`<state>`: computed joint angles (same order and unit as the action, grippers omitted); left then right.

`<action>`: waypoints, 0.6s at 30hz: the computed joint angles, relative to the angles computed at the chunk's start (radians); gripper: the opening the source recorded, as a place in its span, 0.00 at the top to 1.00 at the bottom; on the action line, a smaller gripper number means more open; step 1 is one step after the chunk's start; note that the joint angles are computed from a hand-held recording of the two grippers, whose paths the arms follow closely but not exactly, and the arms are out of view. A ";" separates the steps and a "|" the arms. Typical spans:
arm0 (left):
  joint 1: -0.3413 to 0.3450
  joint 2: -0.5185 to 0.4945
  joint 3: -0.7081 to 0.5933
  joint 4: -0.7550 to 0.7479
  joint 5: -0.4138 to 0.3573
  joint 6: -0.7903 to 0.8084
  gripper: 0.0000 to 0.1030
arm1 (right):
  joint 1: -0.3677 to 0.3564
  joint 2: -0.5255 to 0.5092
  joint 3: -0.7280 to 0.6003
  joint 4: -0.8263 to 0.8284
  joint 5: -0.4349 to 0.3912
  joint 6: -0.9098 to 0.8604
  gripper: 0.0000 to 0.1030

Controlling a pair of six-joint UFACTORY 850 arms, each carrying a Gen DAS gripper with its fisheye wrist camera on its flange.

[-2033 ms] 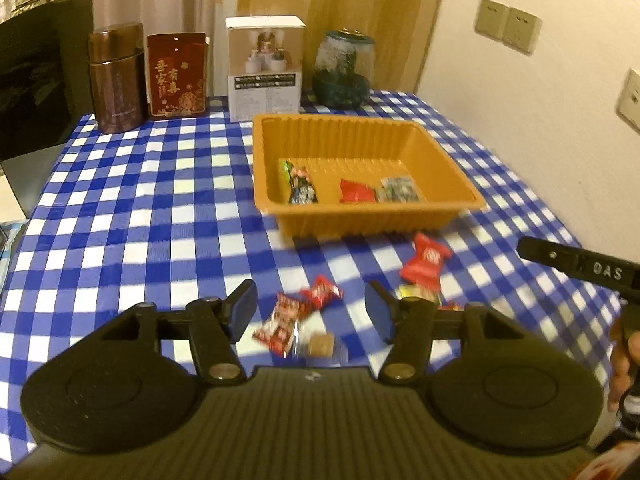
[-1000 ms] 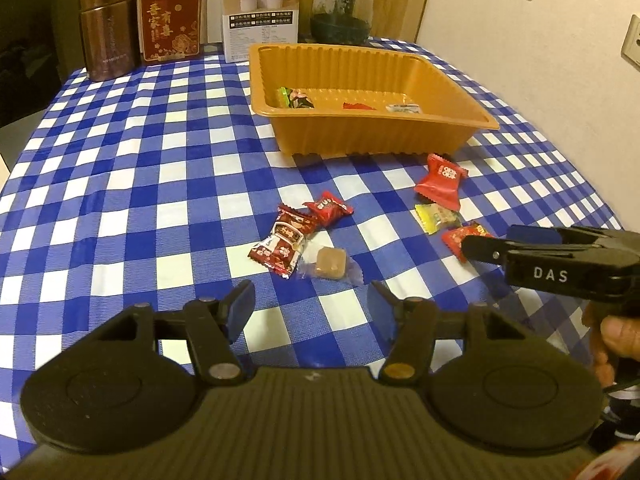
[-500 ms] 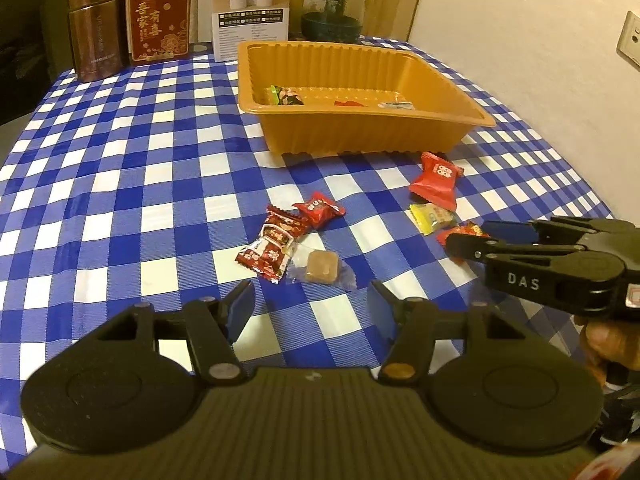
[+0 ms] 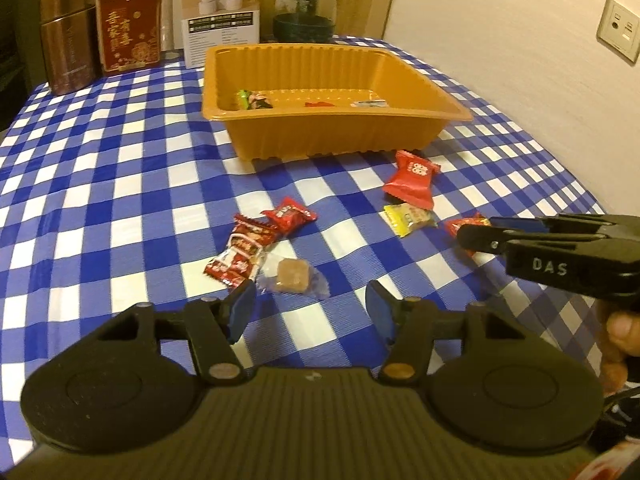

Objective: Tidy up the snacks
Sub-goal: 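Grasp the red-gold candy packet with the right tool while the left tool grasps the brown square candy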

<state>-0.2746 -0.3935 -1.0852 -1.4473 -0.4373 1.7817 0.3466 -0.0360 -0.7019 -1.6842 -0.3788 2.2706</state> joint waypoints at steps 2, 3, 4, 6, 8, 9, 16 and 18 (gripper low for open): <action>-0.004 -0.007 -0.005 -0.009 -0.003 0.018 0.48 | -0.003 0.008 0.006 0.001 0.000 0.012 0.66; -0.009 -0.010 -0.009 -0.014 0.005 0.031 0.50 | -0.004 0.009 0.006 0.002 0.000 0.016 0.66; -0.013 -0.013 -0.011 -0.018 0.015 0.041 0.53 | -0.006 0.009 0.007 0.003 0.001 0.018 0.66; -0.019 -0.020 -0.017 -0.019 0.029 0.047 0.54 | -0.005 0.010 0.007 0.004 0.001 0.026 0.66; -0.021 -0.030 -0.027 -0.014 0.035 0.035 0.55 | -0.005 0.008 0.007 -0.004 0.004 0.039 0.66; -0.024 -0.036 -0.033 -0.009 0.046 0.021 0.55 | -0.005 0.007 0.007 -0.008 0.004 0.045 0.66; -0.029 -0.068 -0.061 -0.018 0.068 -0.007 0.63 | -0.005 -0.003 0.002 -0.012 0.006 0.066 0.66; -0.034 -0.069 -0.059 -0.024 0.078 0.001 0.64 | -0.005 -0.004 0.002 -0.013 0.007 0.069 0.66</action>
